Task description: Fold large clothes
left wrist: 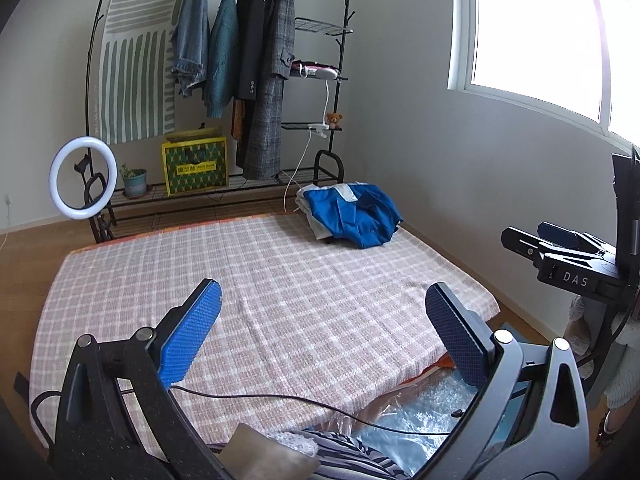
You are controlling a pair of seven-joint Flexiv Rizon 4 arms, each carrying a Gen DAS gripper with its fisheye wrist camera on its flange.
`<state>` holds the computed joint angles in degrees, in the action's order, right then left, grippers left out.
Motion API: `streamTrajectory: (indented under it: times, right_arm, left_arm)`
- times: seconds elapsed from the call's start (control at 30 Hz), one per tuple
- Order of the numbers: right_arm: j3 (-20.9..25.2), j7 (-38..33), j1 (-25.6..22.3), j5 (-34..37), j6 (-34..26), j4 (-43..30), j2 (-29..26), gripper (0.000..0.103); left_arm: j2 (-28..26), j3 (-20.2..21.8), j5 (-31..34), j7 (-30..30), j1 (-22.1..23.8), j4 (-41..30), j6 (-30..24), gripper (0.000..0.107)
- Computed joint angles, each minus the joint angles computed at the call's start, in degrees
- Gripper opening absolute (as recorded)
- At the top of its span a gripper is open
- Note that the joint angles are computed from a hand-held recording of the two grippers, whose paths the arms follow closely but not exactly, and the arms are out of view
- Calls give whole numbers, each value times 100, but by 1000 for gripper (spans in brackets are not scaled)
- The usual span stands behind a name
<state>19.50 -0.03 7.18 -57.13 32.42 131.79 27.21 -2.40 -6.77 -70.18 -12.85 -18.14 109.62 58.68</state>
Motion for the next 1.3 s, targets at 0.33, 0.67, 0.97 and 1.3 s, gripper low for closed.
streamTrajectory:
  times: [0.33, 0.67, 0.97, 1.3]
  right_arm:
    - [-22, 39, -8, 53, 105, 71, 46, 91]
    - [1, 38, -51, 49, 227, 168, 181, 91]
    - [63, 36, -119, 156, 212, 242, 354, 91]
    - [107, 64, -112, 164, 174, 214, 316, 91]
  left_arm:
    - [-15, -2, 46, -43, 20, 73, 139, 103]
    - [46, 11, -5, 11, -29, 128, 212, 103]
    - [238, 37, -92, 102, -150, 273, 229, 103]
    - [327, 45, -507, 383, -282, 355, 429, 103]
